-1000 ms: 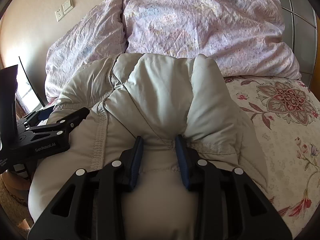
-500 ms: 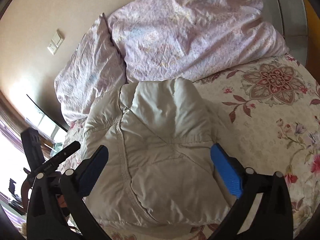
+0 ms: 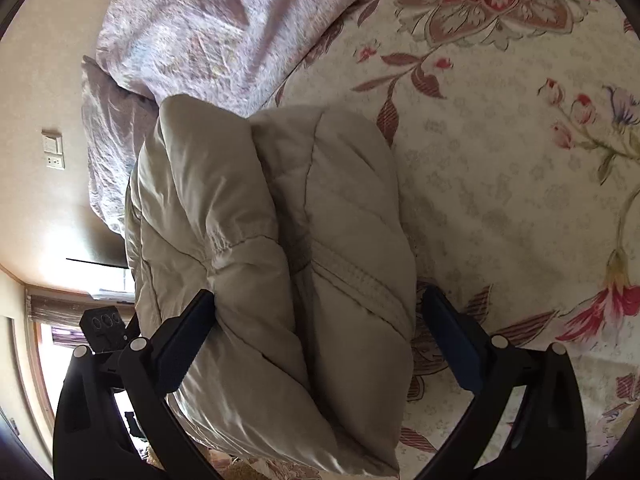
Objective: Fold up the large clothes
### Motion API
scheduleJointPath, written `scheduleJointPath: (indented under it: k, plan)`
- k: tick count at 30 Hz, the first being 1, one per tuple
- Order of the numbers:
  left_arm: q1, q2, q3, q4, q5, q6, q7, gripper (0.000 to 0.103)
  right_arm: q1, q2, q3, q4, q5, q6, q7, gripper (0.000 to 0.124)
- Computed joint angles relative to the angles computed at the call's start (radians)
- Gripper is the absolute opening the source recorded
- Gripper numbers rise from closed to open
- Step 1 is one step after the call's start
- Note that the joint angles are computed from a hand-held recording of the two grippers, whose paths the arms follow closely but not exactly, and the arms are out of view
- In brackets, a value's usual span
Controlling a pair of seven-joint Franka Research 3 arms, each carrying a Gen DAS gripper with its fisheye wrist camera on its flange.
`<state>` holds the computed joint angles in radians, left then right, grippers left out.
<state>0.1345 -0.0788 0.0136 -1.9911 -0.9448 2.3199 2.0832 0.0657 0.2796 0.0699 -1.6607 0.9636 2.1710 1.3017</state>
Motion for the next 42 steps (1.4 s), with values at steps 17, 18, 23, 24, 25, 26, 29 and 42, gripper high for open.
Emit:
scheduleJointPath:
  k: [17,18,23,24,25,26,29,42]
  plan:
    - [0.040,0.079,-0.018,0.043,-0.132,-0.094,0.038,0.101,0.006,0.080,0.054,0.076,0.122,-0.076,-0.138,0.102]
    - [0.040,0.090,-0.022,0.053,-0.137,-0.091,0.033,0.101,0.010,0.086,0.054,0.081,0.121,-0.066,-0.139,0.102]
    - [0.041,0.084,-0.040,0.045,-0.162,-0.058,0.043,0.097,0.019,0.062,0.072,0.028,0.180,-0.010,-0.211,0.100]
    - [0.040,0.075,-0.040,0.040,-0.166,-0.054,0.051,0.091,0.015,0.059,0.075,0.019,0.209,-0.013,-0.231,0.097]
    - [0.039,0.067,-0.038,0.038,-0.170,-0.055,0.061,0.088,0.012,0.052,0.076,0.006,0.234,-0.017,-0.250,0.093]
    - [0.038,0.061,-0.035,0.038,-0.174,-0.058,0.073,0.083,0.008,0.046,0.076,-0.006,0.257,-0.023,-0.270,0.090]
    - [0.031,0.038,-0.029,0.029,-0.169,-0.046,0.099,0.078,0.002,0.037,0.077,-0.030,0.333,-0.041,-0.336,0.081]
    - [0.061,0.019,0.020,0.044,-0.232,-0.020,0.150,0.075,0.048,0.171,0.107,0.207,0.306,-0.066,-0.317,0.076]
